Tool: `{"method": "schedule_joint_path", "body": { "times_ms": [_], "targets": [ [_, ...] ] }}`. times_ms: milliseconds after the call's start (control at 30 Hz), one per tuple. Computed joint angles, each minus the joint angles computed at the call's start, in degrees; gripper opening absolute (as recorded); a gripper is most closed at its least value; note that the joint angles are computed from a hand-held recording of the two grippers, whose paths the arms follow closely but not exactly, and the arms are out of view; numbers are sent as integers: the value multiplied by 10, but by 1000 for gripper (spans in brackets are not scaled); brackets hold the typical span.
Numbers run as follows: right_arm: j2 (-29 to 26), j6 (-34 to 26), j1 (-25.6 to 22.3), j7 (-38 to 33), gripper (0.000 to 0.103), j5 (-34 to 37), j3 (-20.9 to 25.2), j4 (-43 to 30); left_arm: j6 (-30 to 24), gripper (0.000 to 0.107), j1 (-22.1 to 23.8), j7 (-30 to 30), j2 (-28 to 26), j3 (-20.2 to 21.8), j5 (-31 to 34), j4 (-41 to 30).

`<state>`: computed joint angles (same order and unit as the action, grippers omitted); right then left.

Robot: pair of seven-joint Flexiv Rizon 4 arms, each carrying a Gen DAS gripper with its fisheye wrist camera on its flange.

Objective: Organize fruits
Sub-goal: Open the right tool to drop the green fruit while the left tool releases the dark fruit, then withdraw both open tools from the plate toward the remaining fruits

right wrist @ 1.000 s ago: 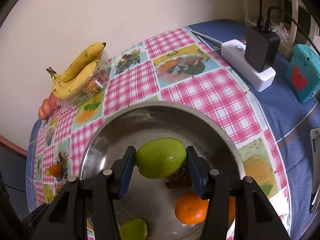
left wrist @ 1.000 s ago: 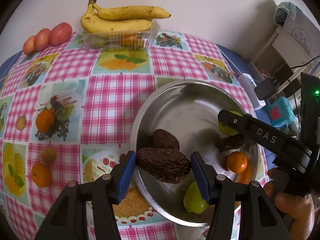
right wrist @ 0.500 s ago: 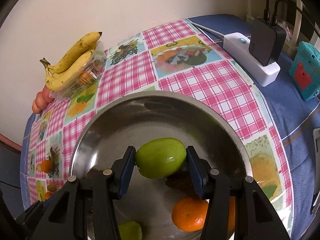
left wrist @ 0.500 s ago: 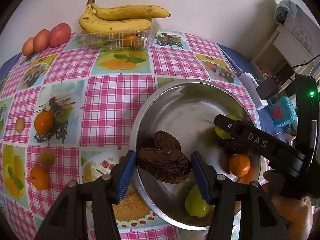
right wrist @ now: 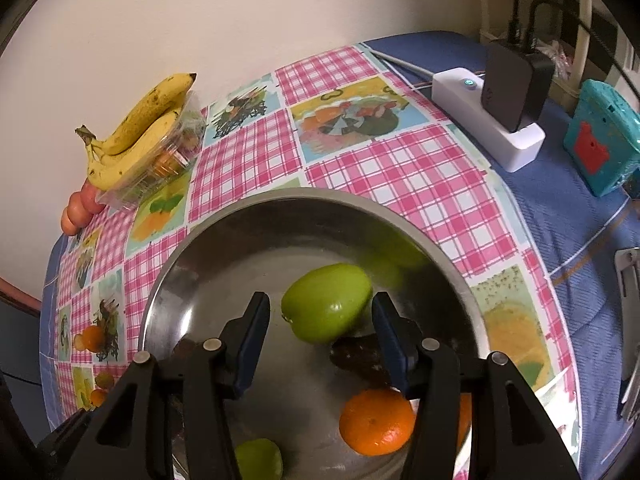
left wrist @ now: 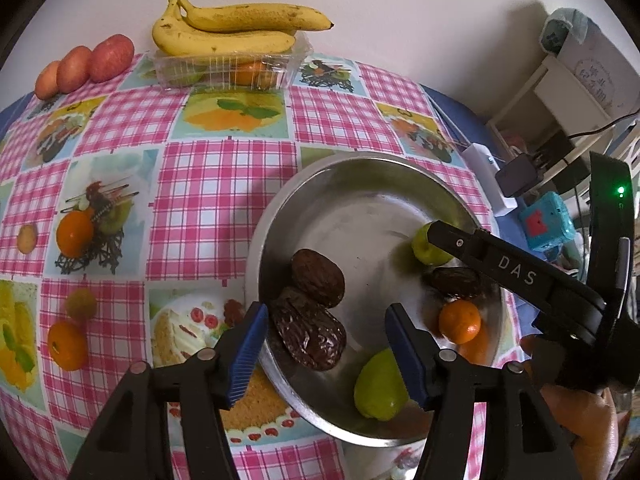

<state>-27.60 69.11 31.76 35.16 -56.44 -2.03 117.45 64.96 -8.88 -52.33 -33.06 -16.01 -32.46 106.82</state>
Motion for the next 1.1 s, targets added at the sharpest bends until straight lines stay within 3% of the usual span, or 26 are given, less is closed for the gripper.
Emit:
{"method": "schedule_joint_path", "body": {
  "times_ms": [167, 300, 433, 533, 667, 767, 933, 1100],
  "targets": [
    [17, -30, 6, 17, 55, 1, 8, 6, -2, 65, 20, 19, 16, -13, -33, 14],
    [24, -62, 8, 15, 54, 11, 24, -1, 11, 65, 18, 6, 23, 10, -31, 15],
    [22, -105, 13, -6, 54, 36, 42, -21, 38, 71, 7, -34, 16, 52, 14, 0],
    [14, -150, 22, -30, 68, 64, 53, -46, 55, 78, 4, -69, 6, 81, 56, -14],
    [-1, -178, 29, -58, 70, 97, 62, -72, 76, 95, 5, -125, -10, 113, 106, -32],
    [-10, -206, 42, -70, 92, 110, 62, -91, 91, 103, 19, -146, -18, 118, 130, -39],
    [-28, -278, 66, -99, 92, 124, 63, -136, 123, 103, 38, -157, -29, 124, 161, -47],
    [-52, -296, 82, -121, 92, 112, 58, -174, 117, 103, 58, -163, -39, 128, 173, -66]
  ]
}}
